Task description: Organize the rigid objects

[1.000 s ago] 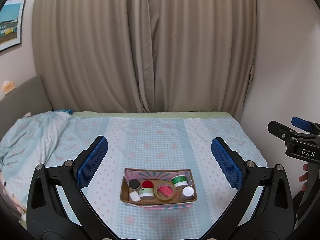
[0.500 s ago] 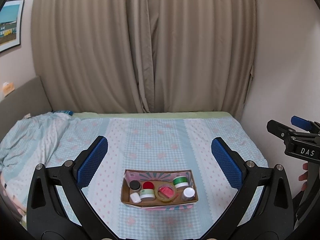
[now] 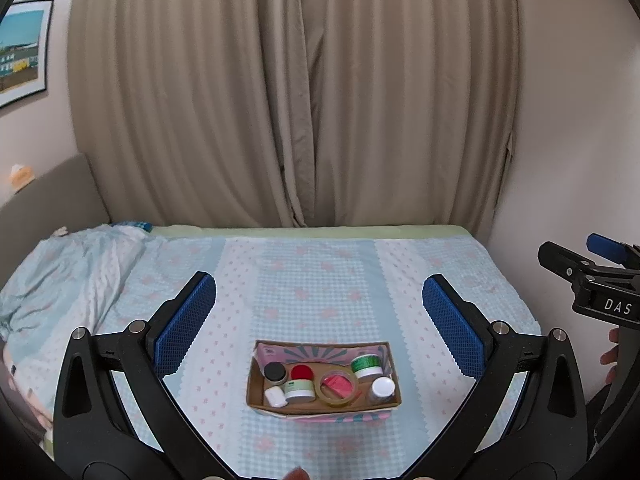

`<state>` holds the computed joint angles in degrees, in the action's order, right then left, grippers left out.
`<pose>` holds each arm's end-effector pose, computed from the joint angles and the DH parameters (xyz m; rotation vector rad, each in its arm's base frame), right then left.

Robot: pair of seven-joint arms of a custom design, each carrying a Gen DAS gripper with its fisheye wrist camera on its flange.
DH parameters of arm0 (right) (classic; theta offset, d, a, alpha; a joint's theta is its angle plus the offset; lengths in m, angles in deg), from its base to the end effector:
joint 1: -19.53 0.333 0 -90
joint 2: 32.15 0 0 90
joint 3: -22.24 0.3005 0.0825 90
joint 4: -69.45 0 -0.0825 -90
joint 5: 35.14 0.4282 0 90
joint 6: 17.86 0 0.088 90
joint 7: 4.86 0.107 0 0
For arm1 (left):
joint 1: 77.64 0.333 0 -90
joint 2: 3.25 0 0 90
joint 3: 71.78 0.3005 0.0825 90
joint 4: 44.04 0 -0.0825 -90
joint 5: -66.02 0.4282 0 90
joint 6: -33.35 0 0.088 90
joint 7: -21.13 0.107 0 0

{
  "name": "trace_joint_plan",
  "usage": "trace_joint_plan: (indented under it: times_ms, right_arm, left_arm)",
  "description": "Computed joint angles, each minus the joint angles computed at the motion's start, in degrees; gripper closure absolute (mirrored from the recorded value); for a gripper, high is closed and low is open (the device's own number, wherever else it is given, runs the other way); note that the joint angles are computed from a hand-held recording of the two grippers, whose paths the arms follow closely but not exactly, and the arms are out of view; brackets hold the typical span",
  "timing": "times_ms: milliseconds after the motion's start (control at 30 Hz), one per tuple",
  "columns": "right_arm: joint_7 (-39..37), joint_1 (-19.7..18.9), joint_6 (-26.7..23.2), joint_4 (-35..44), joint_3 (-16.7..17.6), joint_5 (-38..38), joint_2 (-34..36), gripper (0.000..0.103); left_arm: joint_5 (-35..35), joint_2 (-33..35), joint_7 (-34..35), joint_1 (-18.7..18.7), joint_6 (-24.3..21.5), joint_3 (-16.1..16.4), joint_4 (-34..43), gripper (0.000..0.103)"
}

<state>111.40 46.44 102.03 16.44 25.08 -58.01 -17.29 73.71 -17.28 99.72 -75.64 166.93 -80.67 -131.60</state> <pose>0.5856 0.3040 0.8470 -1.6778 1.5433 -0.8006 0.5269 -0.0791 0.8662 -1.5952 1.5555 -0.9157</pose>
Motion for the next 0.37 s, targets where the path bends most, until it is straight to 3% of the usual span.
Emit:
trace_joint_plan:
  times_ms: [367]
  right_arm:
    - [-0.2, 0.0, 0.0, 0.2, 0.0, 0.1, 0.1, 0.0]
  left_arm:
    - [-1.8, -2.2, 0.6, 0.1, 4.1, 0.2, -3.3, 0.0]
